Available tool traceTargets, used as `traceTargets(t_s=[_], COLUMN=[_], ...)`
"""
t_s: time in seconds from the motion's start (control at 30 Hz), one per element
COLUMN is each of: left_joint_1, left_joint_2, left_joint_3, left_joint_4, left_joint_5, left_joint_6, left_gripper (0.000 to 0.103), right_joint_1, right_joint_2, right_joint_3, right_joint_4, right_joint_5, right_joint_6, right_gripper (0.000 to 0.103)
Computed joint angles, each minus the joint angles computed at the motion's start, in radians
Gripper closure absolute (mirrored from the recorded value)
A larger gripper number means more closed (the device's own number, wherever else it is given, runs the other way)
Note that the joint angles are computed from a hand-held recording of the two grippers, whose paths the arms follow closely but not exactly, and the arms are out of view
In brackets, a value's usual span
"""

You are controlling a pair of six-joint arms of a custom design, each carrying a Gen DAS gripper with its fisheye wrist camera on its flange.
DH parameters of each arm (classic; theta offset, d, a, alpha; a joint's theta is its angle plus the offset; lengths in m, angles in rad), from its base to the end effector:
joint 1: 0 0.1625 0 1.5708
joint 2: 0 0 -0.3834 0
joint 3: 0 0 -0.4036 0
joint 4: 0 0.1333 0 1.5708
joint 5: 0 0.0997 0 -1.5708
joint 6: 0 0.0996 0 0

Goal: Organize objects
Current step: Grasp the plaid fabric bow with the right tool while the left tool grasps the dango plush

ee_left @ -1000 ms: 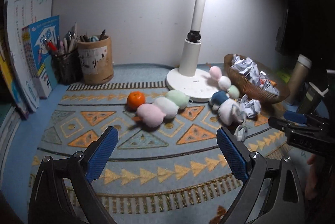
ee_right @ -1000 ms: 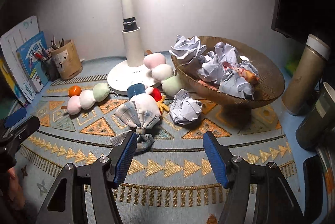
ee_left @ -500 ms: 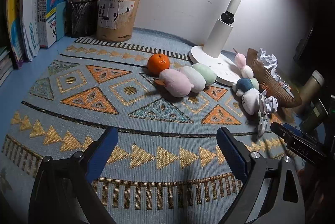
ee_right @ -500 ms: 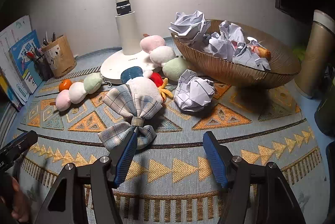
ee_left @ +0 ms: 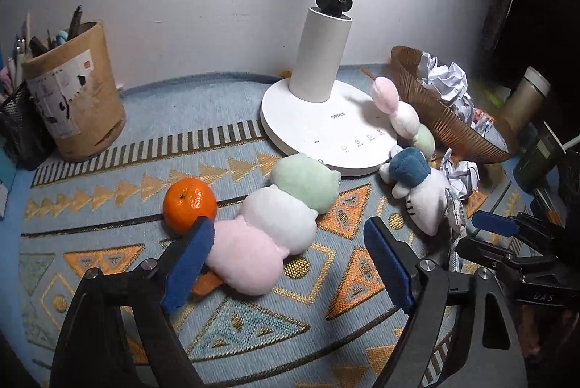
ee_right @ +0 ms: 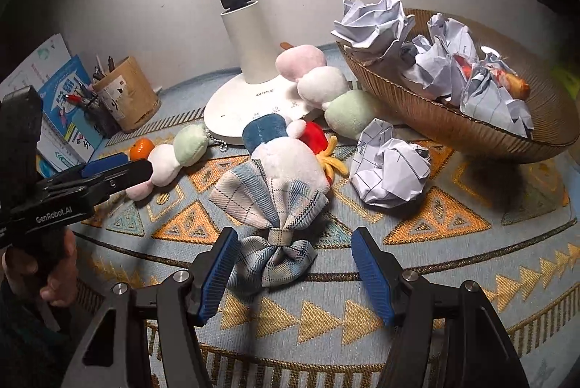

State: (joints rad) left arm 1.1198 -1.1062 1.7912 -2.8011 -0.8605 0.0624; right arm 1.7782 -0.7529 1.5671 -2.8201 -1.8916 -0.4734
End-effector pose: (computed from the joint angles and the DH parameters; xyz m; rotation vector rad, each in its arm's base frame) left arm -0.0869 -0.6343 0.2371 0.3719 2.4057 -0.8377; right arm 0.2412 -0.6514 0.0875 0.8163 -2.5960 0.5375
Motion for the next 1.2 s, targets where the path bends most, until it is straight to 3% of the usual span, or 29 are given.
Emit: traceTargets(t_s=[0.2, 0.37, 0.47, 0.53, 0.57, 0.6, 0.67, 0.7, 0.83, 0.97, 1.03, 1.13, 1.2], left_joint_1=[0.006, 0.0, -0.031, -0.038, -0.037, -0.035, -0.03, -0.033, -0.067, -0.088, -0.089, -0.093, -0.111], left_joint_2=[0.078, 0.118, 0.131, 0.108, 0.09, 0.069, 0.028, 0.01, -0.077, -0.124, -0.11, -0.086, -0.067], left_joint_3=[-0.08, -0.111, -0.122, -0.103, -0.092, -0.078, -0.044, -0.023, 0.081, 0.138, 0.146, 0.175, 0.192], left_joint_4=[0.057, 0.104, 0.185, 0.184, 0.187, 0.189, 0.183, 0.173, 0.129, 0.154, 0.166, 0.107, 0.067], left_joint_5=[0.046, 0.108, 0.201, 0.181, 0.156, 0.125, 0.052, 0.036, -0.04, -0.106, -0.074, -0.035, 0.026], left_joint_6=[0.046, 0.041, -0.045, -0.083, -0.11, -0.14, -0.19, -0.209, -0.279, -0.345, -0.361, -0.331, -0.274], left_gripper=[0.02, 0.022, 0.04, 0.052, 0.059, 0.059, 0.06, 0.06, 0.06, 0.06, 0.06, 0.06, 0.054], right_joint_1=[-0.01, -0.024, -0.037, -0.034, -0.03, -0.03, -0.025, -0.023, -0.026, 0.004, -0.003, -0.031, -0.042], right_joint_2=[0.019, 0.009, 0.0, 0.003, 0.006, 0.005, 0.004, -0.002, -0.074, -0.106, -0.104, -0.12, -0.132], right_joint_3=[-0.011, -0.012, -0.009, -0.006, -0.005, -0.002, 0.007, 0.018, 0.103, 0.171, 0.171, 0.176, 0.174], right_joint_4=[0.011, 0.041, 0.061, 0.041, 0.032, 0.04, 0.033, 0.018, -0.041, -0.138, -0.116, -0.076, -0.052], right_joint_5=[0.011, 0.066, 0.114, 0.1, 0.094, 0.1, 0.091, 0.089, 0.098, -0.027, -0.058, -0.015, 0.003], right_joint_6=[-0.002, 0.005, 0.028, 0.028, 0.02, 0.009, -0.005, -0.008, -0.027, -0.129, -0.131, -0.095, -0.066], right_gripper=[0.039, 0.039, 0.039, 0.039, 0.044, 0.06, 0.076, 0.079, 0.08, 0.08, 0.08, 0.08, 0.071])
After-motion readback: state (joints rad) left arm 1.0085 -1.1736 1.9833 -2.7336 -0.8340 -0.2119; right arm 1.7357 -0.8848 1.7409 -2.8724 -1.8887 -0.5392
